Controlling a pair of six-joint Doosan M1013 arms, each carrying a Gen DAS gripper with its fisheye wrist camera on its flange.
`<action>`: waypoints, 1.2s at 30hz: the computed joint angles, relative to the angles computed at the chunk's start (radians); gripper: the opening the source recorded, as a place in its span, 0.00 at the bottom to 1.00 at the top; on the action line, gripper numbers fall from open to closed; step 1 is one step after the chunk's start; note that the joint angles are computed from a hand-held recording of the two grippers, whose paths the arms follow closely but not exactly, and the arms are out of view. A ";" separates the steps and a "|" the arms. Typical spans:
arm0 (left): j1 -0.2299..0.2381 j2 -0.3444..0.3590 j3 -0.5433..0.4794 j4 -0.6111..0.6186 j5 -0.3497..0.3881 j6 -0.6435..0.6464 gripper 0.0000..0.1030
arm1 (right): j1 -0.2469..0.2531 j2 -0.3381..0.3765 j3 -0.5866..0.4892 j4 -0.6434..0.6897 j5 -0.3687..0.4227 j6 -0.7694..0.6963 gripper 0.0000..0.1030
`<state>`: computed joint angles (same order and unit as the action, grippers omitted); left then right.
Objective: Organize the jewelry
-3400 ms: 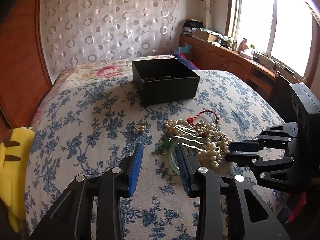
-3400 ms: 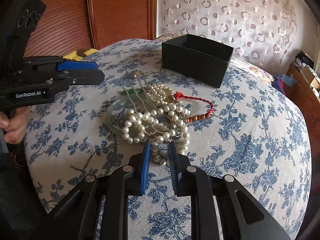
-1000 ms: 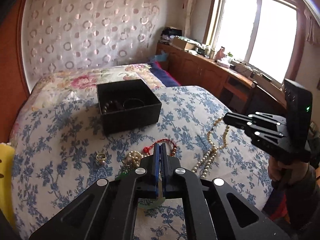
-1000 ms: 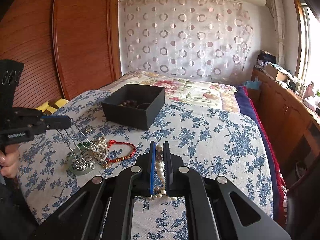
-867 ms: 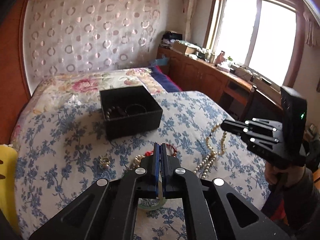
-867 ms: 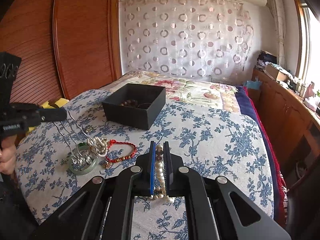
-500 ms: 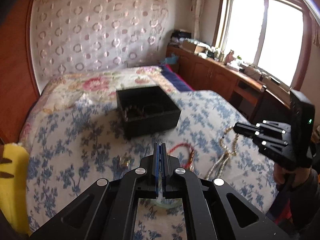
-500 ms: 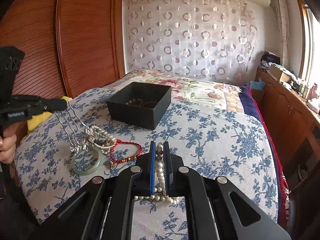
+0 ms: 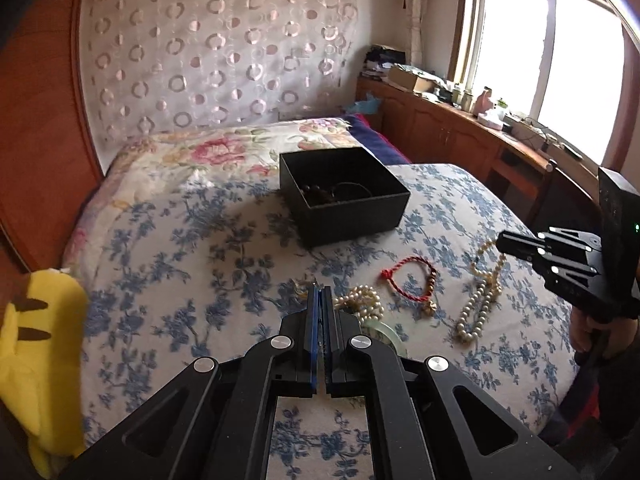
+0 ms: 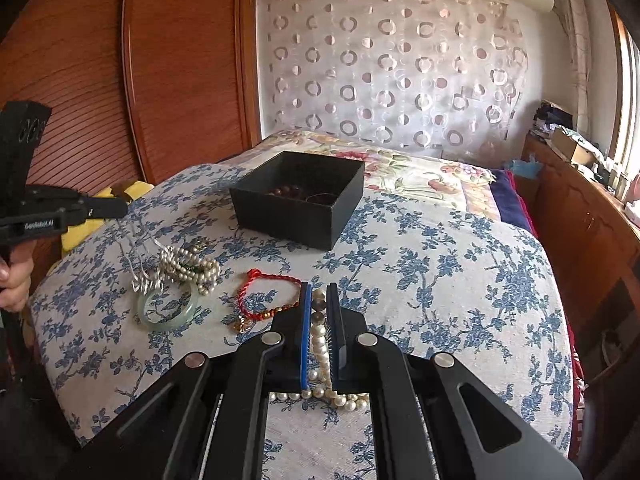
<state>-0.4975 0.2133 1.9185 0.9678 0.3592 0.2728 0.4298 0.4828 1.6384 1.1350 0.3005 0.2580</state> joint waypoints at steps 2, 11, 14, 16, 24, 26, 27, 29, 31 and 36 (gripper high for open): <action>0.003 0.000 -0.002 0.002 -0.002 0.002 0.01 | -0.001 0.006 -0.009 -0.043 0.027 0.038 0.08; -0.003 -0.005 0.000 0.042 -0.035 -0.037 0.01 | 0.009 0.027 -0.027 -0.094 0.097 0.078 0.09; -0.012 -0.006 -0.002 0.054 -0.040 -0.041 0.01 | 0.014 0.028 -0.031 -0.077 0.103 0.063 0.24; -0.016 -0.007 -0.001 0.059 -0.043 -0.046 0.01 | 0.016 0.030 -0.036 -0.054 0.114 0.038 0.29; -0.007 -0.010 0.003 0.058 -0.067 -0.050 0.01 | 0.044 0.078 -0.110 -0.097 0.224 0.028 0.29; -0.008 -0.014 0.003 0.066 -0.070 -0.054 0.01 | 0.056 0.087 -0.123 -0.133 0.236 0.035 0.29; -0.009 -0.016 0.003 0.071 -0.070 -0.054 0.01 | 0.061 0.090 -0.128 -0.150 0.237 0.039 0.29; -0.012 -0.019 0.001 0.069 -0.068 -0.040 0.01 | 0.069 0.096 -0.139 -0.189 0.243 0.047 0.29; -0.013 -0.022 0.000 0.062 -0.065 -0.024 0.01 | 0.076 0.101 -0.148 -0.239 0.228 0.071 0.29; -0.013 -0.026 -0.001 0.051 -0.065 -0.004 0.01 | 0.083 0.123 -0.183 -0.335 0.234 0.133 0.29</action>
